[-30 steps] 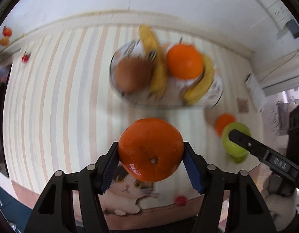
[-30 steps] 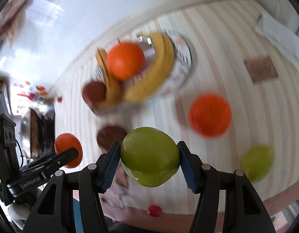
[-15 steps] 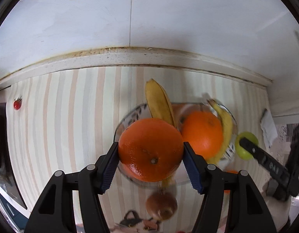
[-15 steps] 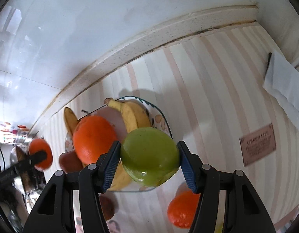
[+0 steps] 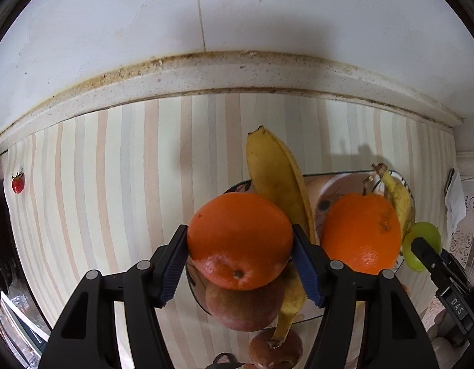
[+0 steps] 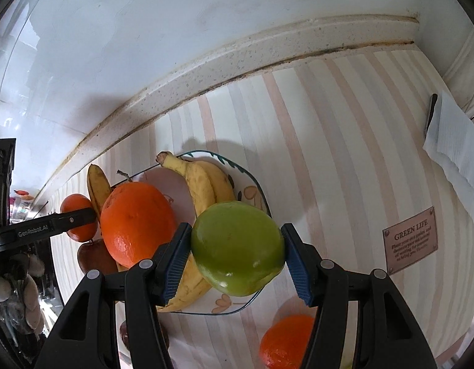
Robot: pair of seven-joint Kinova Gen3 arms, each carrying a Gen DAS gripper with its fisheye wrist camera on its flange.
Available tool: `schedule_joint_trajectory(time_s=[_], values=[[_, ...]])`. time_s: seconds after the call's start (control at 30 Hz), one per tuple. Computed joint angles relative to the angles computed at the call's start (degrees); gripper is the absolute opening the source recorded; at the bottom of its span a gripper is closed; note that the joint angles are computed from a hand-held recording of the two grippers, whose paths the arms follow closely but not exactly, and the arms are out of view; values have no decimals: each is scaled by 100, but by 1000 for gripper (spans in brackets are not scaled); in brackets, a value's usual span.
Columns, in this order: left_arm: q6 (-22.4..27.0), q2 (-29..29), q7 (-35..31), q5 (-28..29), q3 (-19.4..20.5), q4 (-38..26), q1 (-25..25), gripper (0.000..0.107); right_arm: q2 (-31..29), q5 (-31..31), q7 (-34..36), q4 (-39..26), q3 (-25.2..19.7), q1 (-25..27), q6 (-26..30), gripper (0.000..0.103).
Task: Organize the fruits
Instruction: 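Carry the tangerine and green apple over the plate, then open both tools to drop the tangerine and green apple onto the plate, then withdraw both tools back from the plate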
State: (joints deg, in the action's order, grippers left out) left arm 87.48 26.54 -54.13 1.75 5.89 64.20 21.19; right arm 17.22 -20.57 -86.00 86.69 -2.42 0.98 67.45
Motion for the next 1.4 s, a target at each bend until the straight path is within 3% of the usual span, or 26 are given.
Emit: schedule_joint_trajectory(time_s=[0.17, 0.27, 0.53, 0.6, 0.63, 0.67, 0.83, 0.97, 1.1, 1.4], values=[[-22, -27, -18, 79, 18, 129, -35, 63, 51, -26, -34, -6, 2, 8, 75, 63], [-115, -83, 15, 51, 19, 254, 12, 71, 76, -64, -56, 28, 1, 27, 107, 64], [-197, -386, 138, -114, 35, 509, 121, 74, 20, -206, -32, 94, -7, 74, 106, 65], [-215, -472, 188, -162, 38, 546, 143, 82, -9, -288, 22, 98, -11, 120, 101, 66], [-208, -555, 220, -195, 34, 576, 152, 88, -32, -315, 33, 91, -8, 133, 99, 69], [-199, -571, 249, -238, 35, 555, 163, 89, -52, -324, 21, 82, -1, 135, 100, 75], [-257, -859, 505, -406, 61, 664, 270, 89, -160, -320, 35, -3, 13, 131, 190, 80], [-285, -1136, 812, -727, 121, 685, 474, 89, -468, 146, 38, -26, 8, -110, 166, 93], [-340, -1435, 1264, -1038, 260, 824, 765, 89, -861, 597, 39, 66, -12, -381, 178, 96], [-176, -1900, 2189, -1628, 727, 1031, 1367, 89, -1739, 928, 99, 458, -22, -700, 169, 96]])
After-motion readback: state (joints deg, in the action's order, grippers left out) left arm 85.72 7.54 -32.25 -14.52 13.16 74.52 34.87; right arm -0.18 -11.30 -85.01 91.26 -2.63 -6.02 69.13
